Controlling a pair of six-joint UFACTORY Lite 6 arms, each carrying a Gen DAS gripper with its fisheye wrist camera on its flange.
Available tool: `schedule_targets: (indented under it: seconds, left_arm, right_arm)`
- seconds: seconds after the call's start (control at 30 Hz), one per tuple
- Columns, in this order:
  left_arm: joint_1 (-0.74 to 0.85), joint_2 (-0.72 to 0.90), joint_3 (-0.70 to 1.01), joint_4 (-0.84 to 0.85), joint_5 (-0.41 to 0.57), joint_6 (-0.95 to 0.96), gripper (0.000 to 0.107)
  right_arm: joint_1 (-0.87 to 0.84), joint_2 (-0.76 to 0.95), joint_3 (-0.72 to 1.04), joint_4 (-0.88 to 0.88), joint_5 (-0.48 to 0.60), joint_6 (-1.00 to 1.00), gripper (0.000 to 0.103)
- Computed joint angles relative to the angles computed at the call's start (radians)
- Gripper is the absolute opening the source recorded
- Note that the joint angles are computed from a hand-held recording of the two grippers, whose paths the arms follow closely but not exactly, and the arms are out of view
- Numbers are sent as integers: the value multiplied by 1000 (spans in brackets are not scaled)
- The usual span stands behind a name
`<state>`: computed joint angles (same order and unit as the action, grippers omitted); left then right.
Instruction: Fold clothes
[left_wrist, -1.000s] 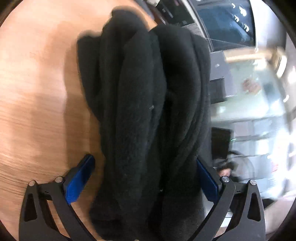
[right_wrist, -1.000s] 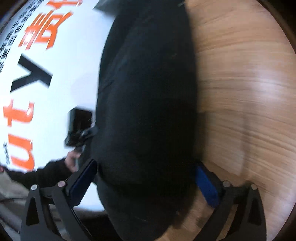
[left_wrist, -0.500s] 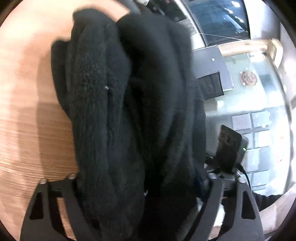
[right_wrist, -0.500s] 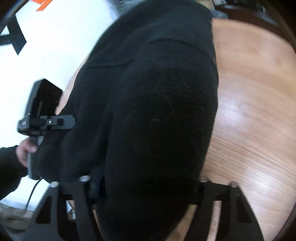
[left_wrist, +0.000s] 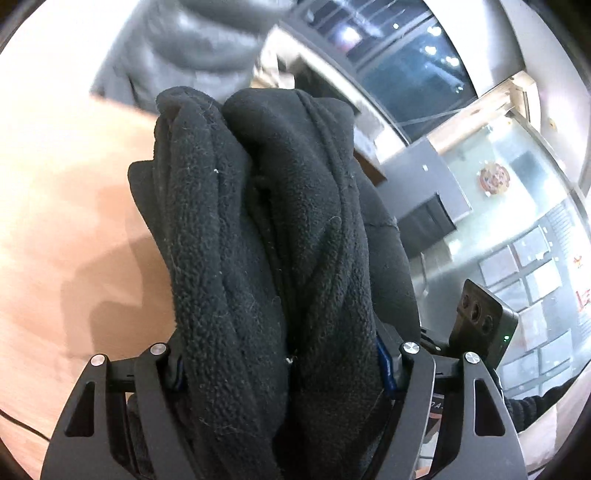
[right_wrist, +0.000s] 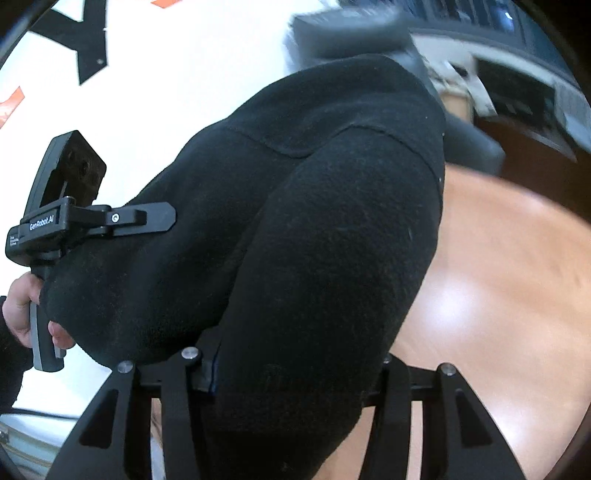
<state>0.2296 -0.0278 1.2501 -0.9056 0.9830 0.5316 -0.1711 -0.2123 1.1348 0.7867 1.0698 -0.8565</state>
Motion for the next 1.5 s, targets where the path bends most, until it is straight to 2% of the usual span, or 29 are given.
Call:
schedule_targets:
  seconds: [0.07,0.17,0.3,0.37,0.43,0.53,0.63,0.77,0.87,0.97,1.07,1.17,1.27,1.37,1.5]
  left_arm:
    - [146,144,208,28,110,58,73]
    - [294,388,503,65,215,127,76]
    - [384,805,886,177,220,144,77]
    - [381,997,1009,297,170,103,75]
    - [392,1076,1015,325,109,121,76]
    - [433,972,800,179,11,298,76]
    - [454,903,669,137,-49,384,76]
    - [441,885,664,140,-69,362,76]
    - [436,893,716,175,-47,309,81]
    - [457,830,707,236,-27,272,86]
    - [540,694,602,261,-31,320,87]
    - [603,476,441,270,-51,332,92]
    - [711,258,336,281,-6,320,93]
    - [828,82,304,299,54,290,96]
    - [974,-90,352,311,161,224,96]
  right_arm:
    - [187,77,103,-2,-120,137,51]
    - [416,260,266,-24,-286,325,53]
    - [623,636,516,-112,-432,566,55]
    - [689,845,697,-227,-409,726,56]
    - [743,998,852,-343,-384,871,60]
    - [790,978,857,-473,-379,989,60]
    - [800,975,876,-508,-329,1042,61]
    - [802,976,900,-514,-283,1061,62]
    - [780,942,848,-462,-283,1031,73]
    - [751,892,788,-409,-264,996,82]
    - [754,745,659,-454,-251,968,84]
    - [765,521,478,-529,-268,925,88]
    - [761,289,342,-591,-244,886,89]
    - [745,191,361,-568,-188,816,89]
    - [684,93,415,-462,-66,707,89]
